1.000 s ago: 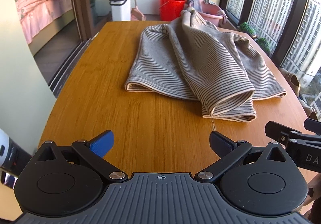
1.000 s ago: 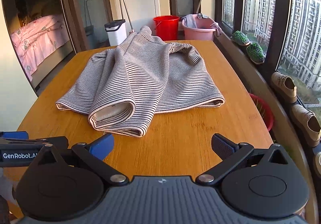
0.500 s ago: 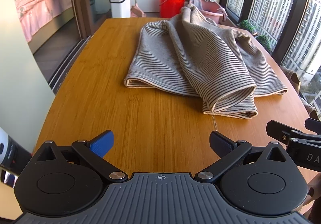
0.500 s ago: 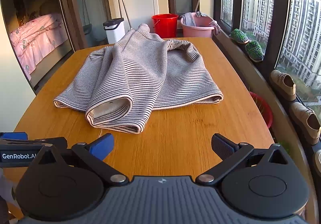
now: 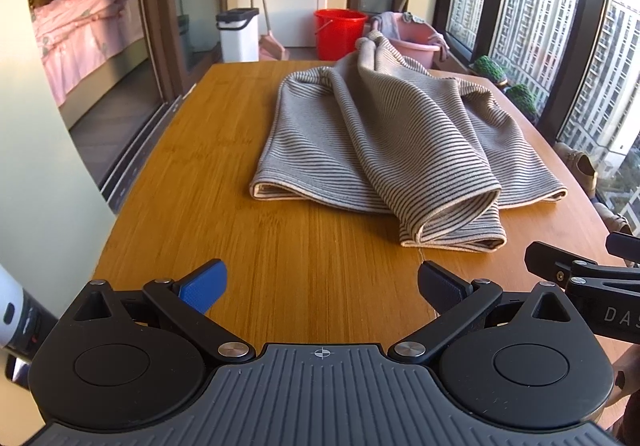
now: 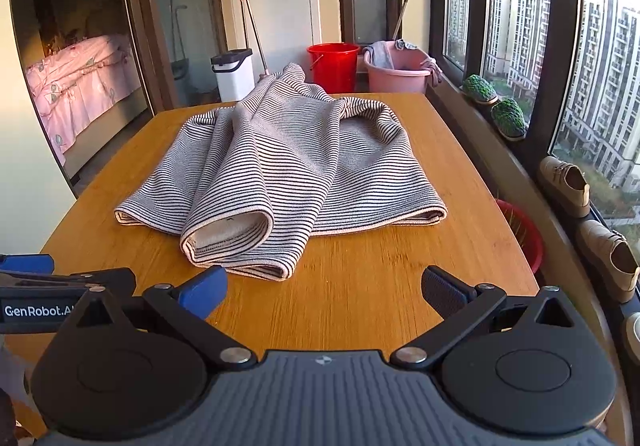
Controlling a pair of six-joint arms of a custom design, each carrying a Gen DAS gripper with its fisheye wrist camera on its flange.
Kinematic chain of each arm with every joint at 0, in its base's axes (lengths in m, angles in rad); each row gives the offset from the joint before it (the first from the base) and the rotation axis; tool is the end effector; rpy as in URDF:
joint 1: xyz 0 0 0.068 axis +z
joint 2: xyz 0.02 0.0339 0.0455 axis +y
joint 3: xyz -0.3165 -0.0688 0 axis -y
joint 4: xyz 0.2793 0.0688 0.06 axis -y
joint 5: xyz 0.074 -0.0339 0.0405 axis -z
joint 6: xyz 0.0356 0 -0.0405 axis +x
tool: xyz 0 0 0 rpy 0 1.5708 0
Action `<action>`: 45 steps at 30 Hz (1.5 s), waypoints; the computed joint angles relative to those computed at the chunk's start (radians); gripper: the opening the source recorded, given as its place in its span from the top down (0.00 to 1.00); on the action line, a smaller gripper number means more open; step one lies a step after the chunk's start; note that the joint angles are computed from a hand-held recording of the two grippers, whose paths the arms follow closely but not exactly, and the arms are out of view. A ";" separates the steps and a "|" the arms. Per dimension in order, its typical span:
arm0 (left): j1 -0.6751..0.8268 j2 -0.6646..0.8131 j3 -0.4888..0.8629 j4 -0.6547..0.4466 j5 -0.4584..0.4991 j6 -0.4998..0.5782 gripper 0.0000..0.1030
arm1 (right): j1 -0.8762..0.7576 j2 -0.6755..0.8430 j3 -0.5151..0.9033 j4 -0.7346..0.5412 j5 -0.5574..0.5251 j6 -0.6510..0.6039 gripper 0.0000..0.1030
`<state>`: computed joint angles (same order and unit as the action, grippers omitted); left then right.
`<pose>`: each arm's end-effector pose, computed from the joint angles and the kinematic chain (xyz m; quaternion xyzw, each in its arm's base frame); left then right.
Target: Fold clothes
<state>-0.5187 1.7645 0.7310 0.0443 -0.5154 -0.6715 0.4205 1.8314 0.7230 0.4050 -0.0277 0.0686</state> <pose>0.2980 -0.1499 0.1271 -0.1436 0.9181 0.0468 0.3665 0.3314 0.1493 0.1252 -0.1646 0.8923 0.1139 0.4046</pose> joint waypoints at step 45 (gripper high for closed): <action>0.001 -0.004 -0.011 0.011 -0.005 0.016 0.00 | 0.007 0.000 0.010 -0.026 0.001 0.003 0.00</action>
<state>-0.5179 1.7601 0.7200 0.0556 -0.5199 -0.6559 0.4275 1.8317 0.7330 0.3786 -0.0263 0.0720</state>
